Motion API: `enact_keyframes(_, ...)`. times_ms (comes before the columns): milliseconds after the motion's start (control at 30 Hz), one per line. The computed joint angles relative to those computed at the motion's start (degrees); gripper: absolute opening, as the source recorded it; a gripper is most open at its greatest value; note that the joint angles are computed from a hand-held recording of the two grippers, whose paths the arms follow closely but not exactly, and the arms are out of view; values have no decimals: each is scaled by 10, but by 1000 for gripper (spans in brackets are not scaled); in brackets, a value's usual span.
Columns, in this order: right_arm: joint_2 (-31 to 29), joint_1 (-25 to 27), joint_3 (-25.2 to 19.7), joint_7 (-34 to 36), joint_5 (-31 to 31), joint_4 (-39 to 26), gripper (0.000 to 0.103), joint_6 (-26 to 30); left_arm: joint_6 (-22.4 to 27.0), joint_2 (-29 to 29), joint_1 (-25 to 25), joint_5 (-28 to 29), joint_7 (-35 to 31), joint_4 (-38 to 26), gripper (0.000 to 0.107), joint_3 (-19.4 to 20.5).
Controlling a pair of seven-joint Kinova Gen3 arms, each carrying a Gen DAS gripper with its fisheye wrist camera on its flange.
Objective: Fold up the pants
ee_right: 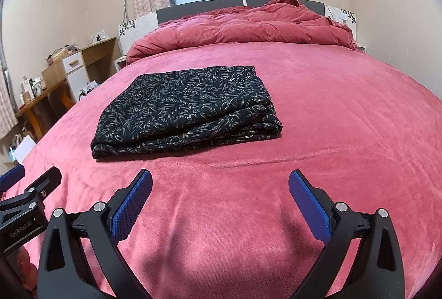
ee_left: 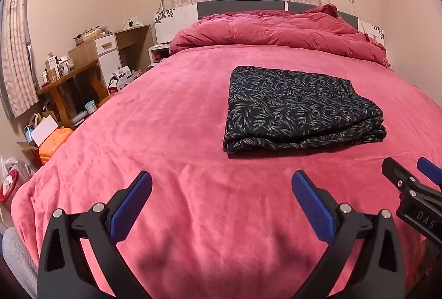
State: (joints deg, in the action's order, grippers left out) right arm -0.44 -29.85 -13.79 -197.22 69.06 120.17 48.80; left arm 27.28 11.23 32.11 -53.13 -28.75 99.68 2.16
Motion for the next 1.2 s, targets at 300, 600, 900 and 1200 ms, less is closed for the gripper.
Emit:
enact_keyframes(300, 1, 2, 1, 6, -3, -1, 98, -6, -3, 0, -11, 38, -36, -5, 101, 6)
enact_keyframes(600, -1, 7, 4, 12, -7, 0, 98, -15, -2, 4, -8, 61, -59, -9, 101, 1)
enact_keyframes(900, -1, 9, 4, 13, -7, 1, 98, -17, 10, 10, -13, 98, -84, -17, 101, 0)
enact_keyframes(1200, 1, 18, 10, 33, -17, 0, 98, -30, 34, 28, -28, 170, -165, -43, 101, 8)
